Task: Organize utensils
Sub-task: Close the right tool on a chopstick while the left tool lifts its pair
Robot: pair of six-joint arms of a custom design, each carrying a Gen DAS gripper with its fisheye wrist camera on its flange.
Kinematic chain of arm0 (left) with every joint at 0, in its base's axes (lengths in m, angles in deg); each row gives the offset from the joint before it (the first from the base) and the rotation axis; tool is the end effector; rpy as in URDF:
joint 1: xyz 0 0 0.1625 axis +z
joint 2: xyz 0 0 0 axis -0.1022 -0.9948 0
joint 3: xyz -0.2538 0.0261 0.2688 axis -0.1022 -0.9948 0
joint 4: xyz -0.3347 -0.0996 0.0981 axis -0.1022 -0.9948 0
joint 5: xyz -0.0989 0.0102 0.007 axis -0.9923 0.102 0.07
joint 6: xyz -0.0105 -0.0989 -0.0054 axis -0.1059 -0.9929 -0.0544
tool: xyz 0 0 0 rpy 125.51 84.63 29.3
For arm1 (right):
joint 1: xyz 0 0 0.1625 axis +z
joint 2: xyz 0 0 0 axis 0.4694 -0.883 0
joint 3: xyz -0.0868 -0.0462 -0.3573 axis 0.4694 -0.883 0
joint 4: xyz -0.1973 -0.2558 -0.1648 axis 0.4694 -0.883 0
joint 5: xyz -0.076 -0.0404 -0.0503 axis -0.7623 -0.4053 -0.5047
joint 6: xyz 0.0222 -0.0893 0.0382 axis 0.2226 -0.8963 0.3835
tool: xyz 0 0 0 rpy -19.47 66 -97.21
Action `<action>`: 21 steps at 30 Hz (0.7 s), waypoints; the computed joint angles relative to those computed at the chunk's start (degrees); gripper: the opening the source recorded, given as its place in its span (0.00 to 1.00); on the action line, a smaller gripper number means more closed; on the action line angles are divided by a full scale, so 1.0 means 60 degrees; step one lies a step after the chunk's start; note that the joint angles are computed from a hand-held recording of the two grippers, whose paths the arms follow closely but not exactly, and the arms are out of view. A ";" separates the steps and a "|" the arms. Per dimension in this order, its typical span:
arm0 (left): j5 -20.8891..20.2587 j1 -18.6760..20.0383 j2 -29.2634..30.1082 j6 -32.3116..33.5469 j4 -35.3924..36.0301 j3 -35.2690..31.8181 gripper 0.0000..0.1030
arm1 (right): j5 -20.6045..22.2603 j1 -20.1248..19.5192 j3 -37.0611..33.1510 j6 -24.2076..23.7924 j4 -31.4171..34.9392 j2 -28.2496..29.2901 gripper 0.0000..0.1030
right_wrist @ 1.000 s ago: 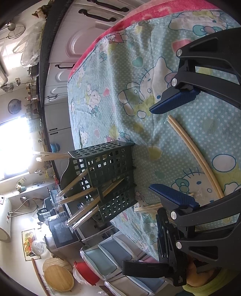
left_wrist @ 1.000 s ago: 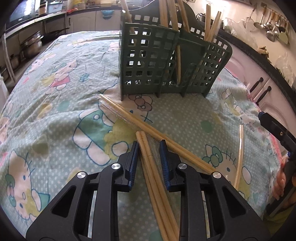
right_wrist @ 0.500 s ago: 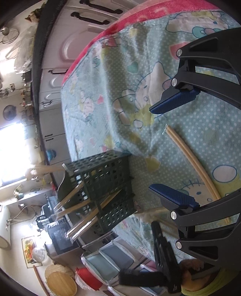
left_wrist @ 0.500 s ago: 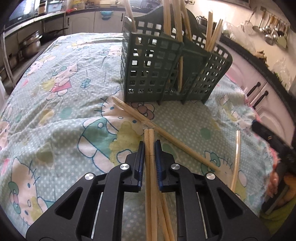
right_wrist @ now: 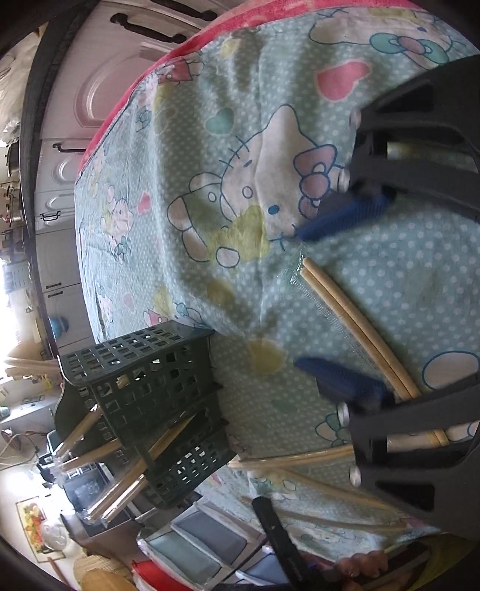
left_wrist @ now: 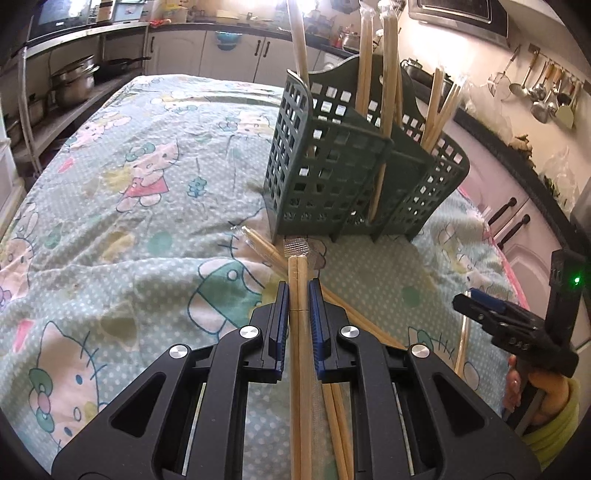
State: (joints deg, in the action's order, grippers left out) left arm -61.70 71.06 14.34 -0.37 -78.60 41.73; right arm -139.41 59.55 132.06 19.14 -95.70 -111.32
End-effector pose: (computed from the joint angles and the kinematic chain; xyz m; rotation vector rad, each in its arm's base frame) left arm -0.1363 -0.7134 0.1106 0.6240 2.6187 -0.7150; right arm 0.0664 -0.6527 0.1305 0.2234 -2.4528 0.8765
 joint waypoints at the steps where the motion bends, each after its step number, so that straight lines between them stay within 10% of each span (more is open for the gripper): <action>1: -0.0023 0.0001 -0.0013 -0.0001 -0.0038 0.0007 0.07 | 0.0159 -0.0037 -0.0021 -0.0006 0.0131 -0.0021 0.32; 5: -0.0098 -0.0033 -0.0082 0.0025 -0.0224 0.0009 0.07 | 0.0622 -0.0075 0.0078 -0.0043 0.0085 -0.0124 0.17; 21: -0.0370 -0.0373 -0.0547 0.0255 -0.1215 0.0344 0.07 | 0.2748 0.0266 0.0783 -0.0621 -0.0735 -0.0890 0.09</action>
State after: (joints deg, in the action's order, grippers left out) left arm -63.92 68.82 11.06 1.16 -85.89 43.79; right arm -122.92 61.15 136.76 15.42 -100.11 -116.66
